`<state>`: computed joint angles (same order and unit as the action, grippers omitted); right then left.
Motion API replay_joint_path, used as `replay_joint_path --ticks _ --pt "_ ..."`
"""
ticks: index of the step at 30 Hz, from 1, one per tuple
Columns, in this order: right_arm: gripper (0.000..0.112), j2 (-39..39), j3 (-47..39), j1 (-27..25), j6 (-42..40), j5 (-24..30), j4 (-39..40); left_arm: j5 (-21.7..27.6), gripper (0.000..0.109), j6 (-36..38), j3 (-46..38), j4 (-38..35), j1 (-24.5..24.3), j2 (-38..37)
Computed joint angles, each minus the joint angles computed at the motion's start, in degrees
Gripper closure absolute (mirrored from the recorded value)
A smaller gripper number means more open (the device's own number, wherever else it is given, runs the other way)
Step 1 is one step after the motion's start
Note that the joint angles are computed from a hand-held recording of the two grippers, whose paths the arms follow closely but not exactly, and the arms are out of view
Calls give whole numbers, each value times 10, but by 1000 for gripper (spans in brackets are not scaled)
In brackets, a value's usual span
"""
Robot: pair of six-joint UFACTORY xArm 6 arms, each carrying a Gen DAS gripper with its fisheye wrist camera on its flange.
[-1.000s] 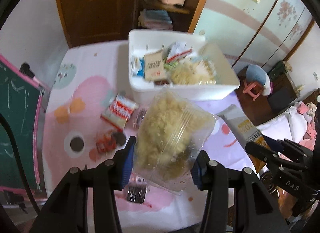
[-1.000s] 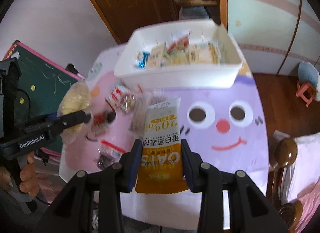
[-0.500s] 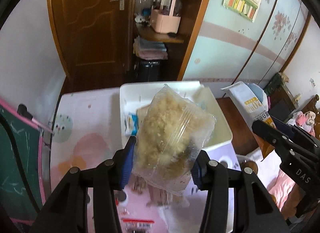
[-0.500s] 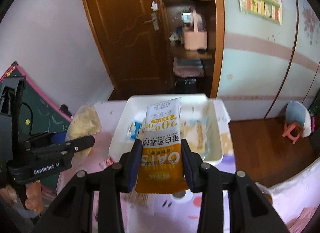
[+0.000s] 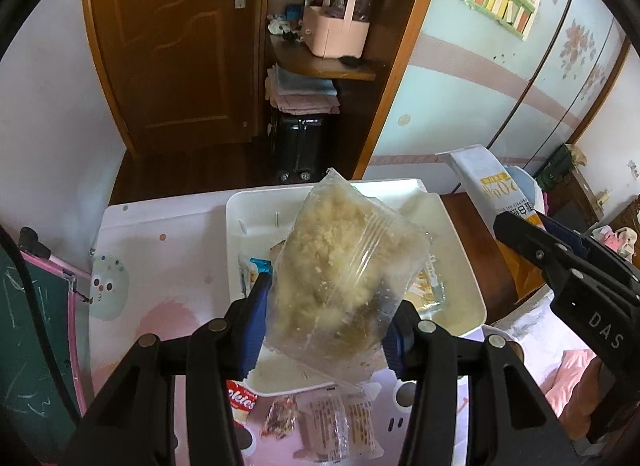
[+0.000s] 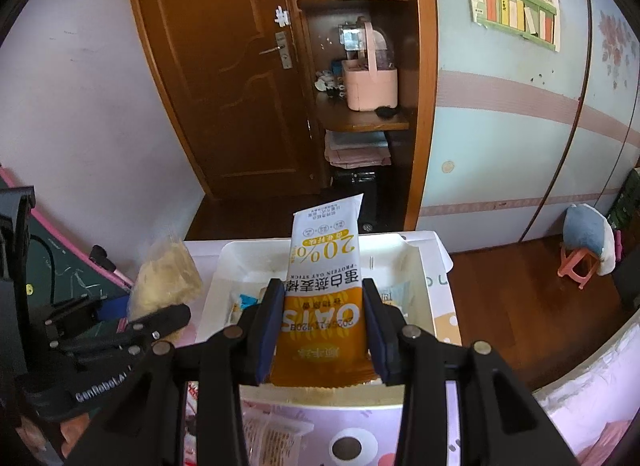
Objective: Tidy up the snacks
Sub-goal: 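Lift both held snacks and carry them over the white tray, then open both tools to drop the snacks into the white tray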
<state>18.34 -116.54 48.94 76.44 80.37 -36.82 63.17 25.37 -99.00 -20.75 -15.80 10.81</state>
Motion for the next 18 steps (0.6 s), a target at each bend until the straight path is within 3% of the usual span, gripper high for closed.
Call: replay_joint_path --ticks 6,10,11,14,18 --pt "73 19 6 -30 -16 -22 28 -13 57 -22 -35 17 -11 52" --pt "72 16 31 -44 -18 -46 54 -33 31 -37 -42 27 -14 69" --pt "67 17 32 -49 -18 -47 62 -38 25 -39 -41 28 -14 70" --pt "47 10 51 -56 -1 -55 72 -40 21 -35 -43 26 -11 75" --pt "42 -6 83 -57 17 -71 76 -51 21 -35 -34 43 -7 74"
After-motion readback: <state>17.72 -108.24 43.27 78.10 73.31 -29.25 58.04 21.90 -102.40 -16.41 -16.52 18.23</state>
